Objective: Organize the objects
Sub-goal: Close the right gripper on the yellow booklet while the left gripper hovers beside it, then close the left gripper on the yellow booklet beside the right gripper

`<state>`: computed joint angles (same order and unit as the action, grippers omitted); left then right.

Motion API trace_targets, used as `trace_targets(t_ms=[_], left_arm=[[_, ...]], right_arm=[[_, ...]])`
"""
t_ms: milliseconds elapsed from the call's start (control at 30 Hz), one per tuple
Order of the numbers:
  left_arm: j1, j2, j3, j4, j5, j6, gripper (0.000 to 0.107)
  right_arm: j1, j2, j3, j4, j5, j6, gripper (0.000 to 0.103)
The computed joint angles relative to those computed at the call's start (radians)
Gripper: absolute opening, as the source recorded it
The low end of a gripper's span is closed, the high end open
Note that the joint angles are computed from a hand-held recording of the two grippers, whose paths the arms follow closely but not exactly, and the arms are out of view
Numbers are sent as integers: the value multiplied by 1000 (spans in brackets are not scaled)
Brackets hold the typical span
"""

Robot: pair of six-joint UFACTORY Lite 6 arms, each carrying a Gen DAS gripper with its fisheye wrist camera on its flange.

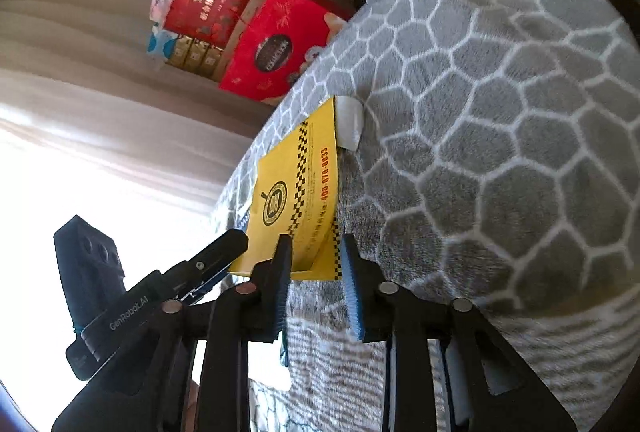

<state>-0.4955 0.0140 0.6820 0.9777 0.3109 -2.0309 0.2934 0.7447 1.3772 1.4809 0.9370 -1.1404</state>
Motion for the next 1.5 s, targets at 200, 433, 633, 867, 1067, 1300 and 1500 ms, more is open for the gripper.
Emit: trace_targets(t_ms=[200, 433, 633, 867, 1067, 1300, 1500], left_arm=[[-46, 28, 55, 24, 5, -14, 52], [-66, 29, 69, 66, -8, -58, 54], [-86, 35, 80, 75, 7, -72, 54], [-125, 32, 97, 118, 35, -124, 53], [-110, 40, 82, 159, 6, -178, 50], [-94, 9, 37, 258, -7, -300, 35], [-89, -9, 14, 289, 3, -359, 15]], right_arm=[[-55, -91, -68, 23, -17, -78, 8], [-71, -83, -61, -5, -3, -57, 9], [-85, -51, -49, -1, 22, -29, 13], [-90, -48, -26, -27, 22, 23, 15], [-103, -36, -18, -25, 44, 36, 20], [-108, -40, -22, -9, 50, 26, 24], [-116, -53, -34, -6, 47, 28, 25]])
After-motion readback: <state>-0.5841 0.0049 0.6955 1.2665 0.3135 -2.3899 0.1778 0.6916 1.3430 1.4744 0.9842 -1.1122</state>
